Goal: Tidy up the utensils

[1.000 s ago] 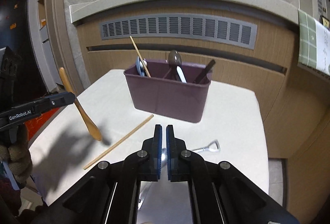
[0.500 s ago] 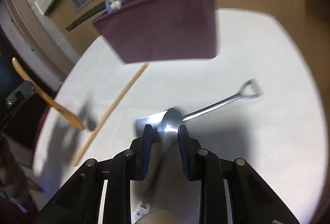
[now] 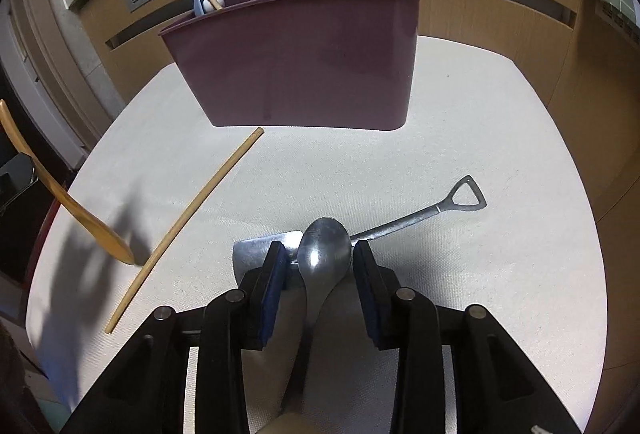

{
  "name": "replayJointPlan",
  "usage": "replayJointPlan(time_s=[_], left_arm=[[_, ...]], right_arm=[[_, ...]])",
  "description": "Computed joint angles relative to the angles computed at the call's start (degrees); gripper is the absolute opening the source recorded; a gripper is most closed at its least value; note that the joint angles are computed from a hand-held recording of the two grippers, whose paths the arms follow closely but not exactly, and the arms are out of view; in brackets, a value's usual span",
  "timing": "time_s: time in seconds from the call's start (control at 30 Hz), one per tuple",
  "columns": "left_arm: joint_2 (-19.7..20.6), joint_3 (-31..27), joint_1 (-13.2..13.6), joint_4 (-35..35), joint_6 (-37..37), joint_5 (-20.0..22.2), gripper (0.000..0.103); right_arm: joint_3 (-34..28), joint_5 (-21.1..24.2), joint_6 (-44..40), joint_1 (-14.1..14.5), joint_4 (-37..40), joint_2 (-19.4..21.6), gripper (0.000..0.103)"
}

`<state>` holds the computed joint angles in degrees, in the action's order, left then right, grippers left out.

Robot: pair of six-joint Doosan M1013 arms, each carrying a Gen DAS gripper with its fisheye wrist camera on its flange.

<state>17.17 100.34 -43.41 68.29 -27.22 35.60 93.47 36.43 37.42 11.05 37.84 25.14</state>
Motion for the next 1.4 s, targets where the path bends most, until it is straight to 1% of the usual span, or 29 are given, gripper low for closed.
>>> replayJointPlan(time_s=[0.07, 0.1, 0.13, 0.17, 0.3, 0.4, 0.47, 0.53, 0.57, 0.6, 0.67, 0.7, 0.73, 0.8, 0.87, 0.9, 0.93, 0.97, 1.0, 1.03, 1.07, 1.1, 1.13, 1.17, 1.2, 1.27, 1.33, 1.37, 1.4], left_arm=[[0.0, -0.1, -0.1, -0.1, 0.4, 0.1, 0.01], [0.0, -0.1, -0.1, -0.1, 0.6, 0.2, 0.01], [0.0, -0.2, -0.1, -0.1, 0.7, 0.3, 0.01], [0.0, -0.3, -0.1, -0.1, 0.9, 0.5, 0.01], [0.1, -0.9, -0.4, 0.3, 1.6, 1.3, 0.01], [0.1, -1.6, -0.8, 1.1, 2.0, 2.2, 0.01], [-0.1, -1.9, -1.1, 3.0, 1.3, 3.0, 0.01], [-1.1, -2.2, -0.9, 7.2, -0.4, 2.4, 0.01], [-1.8, -2.7, -0.5, 10.4, -1.2, 1.7, 0.01], [-2.3, -3.4, -0.4, 12.5, -1.2, 1.7, 0.01], [-2.7, -5.6, -0.2, 16.2, 1.3, 3.2, 0.01], [-2.6, -7.3, 0.2, 17.6, 3.6, 3.7, 0.01], [-2.6, -8.1, 0.4, 18.2, 4.6, 4.0, 0.01], [-2.2, -9.7, 1.1, 19.0, 5.7, 5.0, 0.01], [-2.0, -10.1, 1.7, 19.7, 5.9, 4.5, 0.01], [-1.7, -10.1, 1.9, 19.6, 6.2, 4.5, 0.01], [-1.6, -10.1, 2.1, 19.4, 6.5, 4.3, 0.01], [-1.4, -9.9, 2.2, 19.2, 6.5, 4.0, 0.01], [-1.1, -9.7, 2.5, 18.6, 6.5, 2.9, 0.01], [-0.8, -9.8, 2.7, 18.0, 6.8, 2.4, 0.01], [-0.3, -9.9, 2.8, 17.2, 7.2, 2.1, 0.01], [0.1, -9.8, 3.1, 16.1, 7.9, 1.8, 0.01], [0.4, -9.8, 3.1, 15.4, 8.0, 1.8, 0.01], [0.7, -9.7, 3.6, 13.6, 8.7, 0.7, 0.01], [1.1, -9.7, 4.1, 11.1, 10.2, -0.7, 0.01], [1.9, -9.8, 4.8, 6.2, 13.1, -3.0, 0.011], [3.0, -10.0, 6.0, -1.4, 19.3, -6.8, 0.011], [3.8, -10.2, 6.7, -6.6, 23.8, -9.1, 0.012], [4.4, -10.4, 7.1, -10.0, 26.6, -10.4, 0.013]], right_arm=[[0.6, -3.1, -1.6, 0.7, -2.8, -0.5, 0.025], [1.3, -4.8, -2.6, 0.9, -3.4, -1.0, 0.025], [1.8, -5.6, -3.9, 0.6, -1.8, -1.4, 0.025], [2.5, -5.7, -7.2, 0.0, 2.3, -2.0, 0.025], [4.5, -6.7, -16.6, -1.4, 11.8, -3.8, 0.025], [5.8, -6.2, -23.3, -2.9, 20.1, -5.2, 0.025], [6.4, -5.7, -26.7, -3.8, 25.6, -6.0, 0.025], [6.4, -4.2, -30.2, -4.9, 32.5, -6.9, 0.025], [6.4, -3.1, -34.0, -5.6, 38.5, -7.8, 0.021], [6.2, -2.6, -36.6, -5.9, 41.9, -8.3, 0.005], [4.5, -0.8, -42.4, -6.2, 49.4, -9.1, 0.003], [3.3, -0.8, -46.3, -6.0, 53.8, -9.6, 0.003], [1.7, -1.1, -48.8, -5.6, 56.4, -9.7, 0.003], [-1.2, -1.4, -48.6, -5.1, 57.0, -9.2, 0.003], [-2.8, -0.3, -48.7, -5.0, 57.1, -8.7, 0.003], [-3.2, -0.5, -49.6, -4.8, 56.8, -8.5, 0.003], [-3.1, -1.3, -51.0, -4.6, 57.0, -8.4, 0.003], [-2.8, -3.1, -53.2, -4.2, 57.7, -8.2, 0.003], [-2.7, -4.5, -53.3, -4.0, 57.2, -8.0, 0.003], [-3.0, -6.0, -51.3, -3.9, 54.8, -7.7, 0.003], [-3.9, -6.9, -46.3, -3.9, 49.9, -6.7, 0.004], [-4.5, -6.2, -42.6, -4.3, 46.6, -6.1, 0.004], [-4.9, -4.2, -39.1, -4.9, 43.5, -5.5, 0.005], [-6.2, -0.1, -34.4, -5.8, 38.8, -4.2, 0.007], [-6.8, 2.5, -32.2, -6.3, 36.0, -3.4, 0.008], [-7.9, 5.9, -28.8, -7.0, 30.6, -1.9, 0.019], [-7.8, 4.2, -27.2, -7.0, 26.0, -1.2, 0.024], [-8.0, 3.2, -25.5, -7.0, 23.9, -0.8, 0.024], [-8.5, 2.7, -23.3, -7.2, 21.9, -0.2, 0.024]])
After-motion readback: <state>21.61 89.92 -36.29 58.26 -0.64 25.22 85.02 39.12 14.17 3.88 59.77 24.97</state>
